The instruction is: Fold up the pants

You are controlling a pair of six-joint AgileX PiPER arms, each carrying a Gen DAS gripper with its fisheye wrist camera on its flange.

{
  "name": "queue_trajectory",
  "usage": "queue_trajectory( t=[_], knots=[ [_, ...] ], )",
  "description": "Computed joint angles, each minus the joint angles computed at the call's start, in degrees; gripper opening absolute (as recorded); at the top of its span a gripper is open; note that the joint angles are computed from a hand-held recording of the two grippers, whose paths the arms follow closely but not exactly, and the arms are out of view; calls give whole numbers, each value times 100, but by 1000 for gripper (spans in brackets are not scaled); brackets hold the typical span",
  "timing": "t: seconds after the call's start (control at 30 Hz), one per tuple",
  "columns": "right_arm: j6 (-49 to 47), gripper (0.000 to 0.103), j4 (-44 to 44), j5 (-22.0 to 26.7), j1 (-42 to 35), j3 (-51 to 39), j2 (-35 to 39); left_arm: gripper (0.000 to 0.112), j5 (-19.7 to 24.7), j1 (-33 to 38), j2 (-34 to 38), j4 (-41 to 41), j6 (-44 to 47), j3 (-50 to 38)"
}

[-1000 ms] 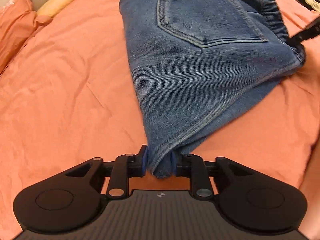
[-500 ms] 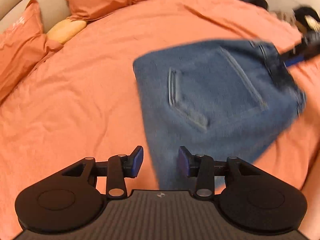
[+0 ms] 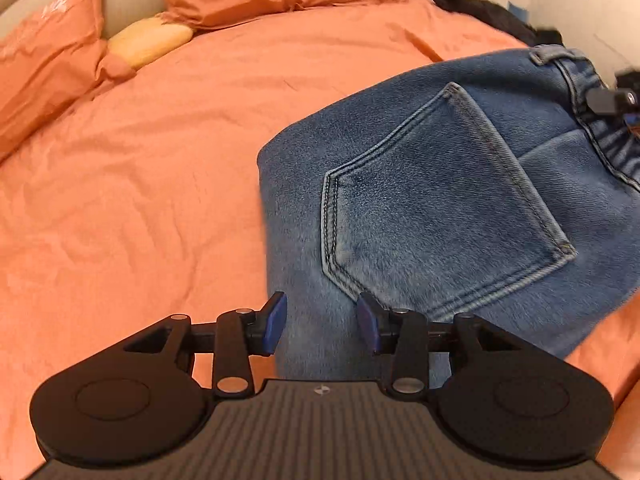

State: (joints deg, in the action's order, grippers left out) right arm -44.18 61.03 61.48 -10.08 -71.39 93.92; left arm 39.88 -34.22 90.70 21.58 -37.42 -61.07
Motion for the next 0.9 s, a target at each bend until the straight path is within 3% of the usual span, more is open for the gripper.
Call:
queue_trajectory(
  t=[0.13,0.3,0.4,0.53,0.63,0.7,0.83,0.9],
  knots=[
    [703,13,-1058,-302,83,-226,507,48,-296,170,44,-381,75,-73],
    [926,12,-1370,-766,3,88,762,48,-527,288,263,-777,623,-242],
    [1158,12,-1843,-1268,415,188,656,51,-384,151,523,-555,589,-386],
    [1667,16,-2285,-1387,710,64,594,56,-147,126,857,-413,333,-635],
    [1574,42,-2182,-1363,591,325,202,57,-211,119,619,-290,209,-448],
    [1309,68,-1909,-1203,349,645,-86,73,-325,175,315,-321,268,-155],
    [1042,82,-1340,-552,-319,1247,-292,79,-268,516,-30,-901,801,206],
    [988,85,-1112,-379,-576,1497,-238,89,-312,741,-135,-1191,971,388]
  ],
)
